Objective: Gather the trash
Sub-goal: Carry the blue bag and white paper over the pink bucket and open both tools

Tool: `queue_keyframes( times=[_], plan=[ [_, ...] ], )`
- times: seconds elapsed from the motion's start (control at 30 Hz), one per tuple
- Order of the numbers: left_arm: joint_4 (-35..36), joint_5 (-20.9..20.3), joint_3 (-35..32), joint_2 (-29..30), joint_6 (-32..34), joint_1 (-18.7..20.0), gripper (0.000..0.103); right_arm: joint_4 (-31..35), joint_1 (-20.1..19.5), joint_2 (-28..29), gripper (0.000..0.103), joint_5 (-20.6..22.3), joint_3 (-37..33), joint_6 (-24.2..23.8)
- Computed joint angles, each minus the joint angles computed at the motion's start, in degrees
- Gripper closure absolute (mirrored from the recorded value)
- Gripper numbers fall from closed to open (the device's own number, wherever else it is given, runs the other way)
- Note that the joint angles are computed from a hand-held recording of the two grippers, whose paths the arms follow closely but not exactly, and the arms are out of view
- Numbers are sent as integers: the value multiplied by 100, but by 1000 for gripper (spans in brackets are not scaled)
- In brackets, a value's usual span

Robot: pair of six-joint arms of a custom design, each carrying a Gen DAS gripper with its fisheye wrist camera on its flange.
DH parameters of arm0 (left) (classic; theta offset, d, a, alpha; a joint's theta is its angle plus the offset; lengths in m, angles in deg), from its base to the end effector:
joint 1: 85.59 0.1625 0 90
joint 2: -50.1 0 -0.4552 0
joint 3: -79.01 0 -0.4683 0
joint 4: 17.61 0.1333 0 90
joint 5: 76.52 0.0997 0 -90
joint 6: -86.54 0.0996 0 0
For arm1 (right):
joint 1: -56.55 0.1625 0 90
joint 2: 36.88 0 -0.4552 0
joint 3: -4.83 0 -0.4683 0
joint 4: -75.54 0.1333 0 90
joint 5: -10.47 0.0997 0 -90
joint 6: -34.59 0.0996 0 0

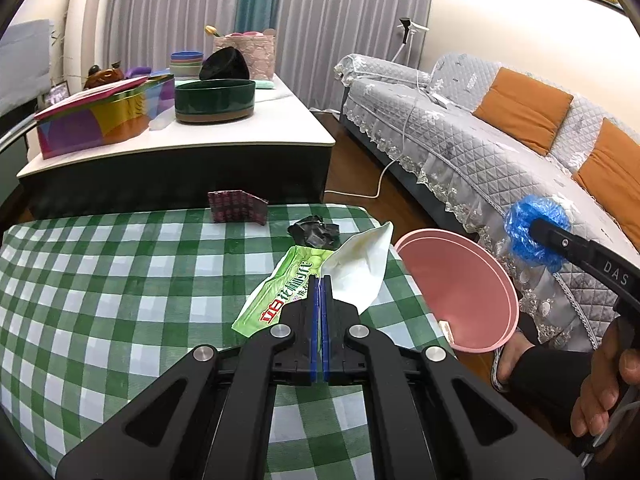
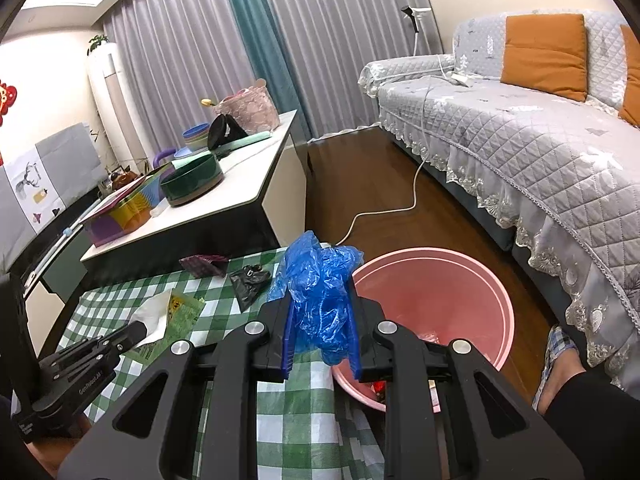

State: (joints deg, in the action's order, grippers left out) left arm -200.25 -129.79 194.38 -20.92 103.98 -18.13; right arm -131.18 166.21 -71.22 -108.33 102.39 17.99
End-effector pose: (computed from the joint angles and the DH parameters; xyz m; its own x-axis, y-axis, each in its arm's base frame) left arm -0.0553 -0.6363 0.2869 -0.7930 0.0839 -0.6034 0.5165 0.6178 -0.5929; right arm 0.3213 -0.6459 0.0294 -0.8585 -0.0931 0.5043 -0.4648 0.5568 -0.6885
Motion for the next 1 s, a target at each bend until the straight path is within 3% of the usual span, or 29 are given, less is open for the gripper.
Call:
queue_keyframes(
  times=[1.0],
  plan=[
    [303, -333, -572, 644, -43, -196, 102, -215, -353, -153, 82, -127, 24, 189]
  ],
)
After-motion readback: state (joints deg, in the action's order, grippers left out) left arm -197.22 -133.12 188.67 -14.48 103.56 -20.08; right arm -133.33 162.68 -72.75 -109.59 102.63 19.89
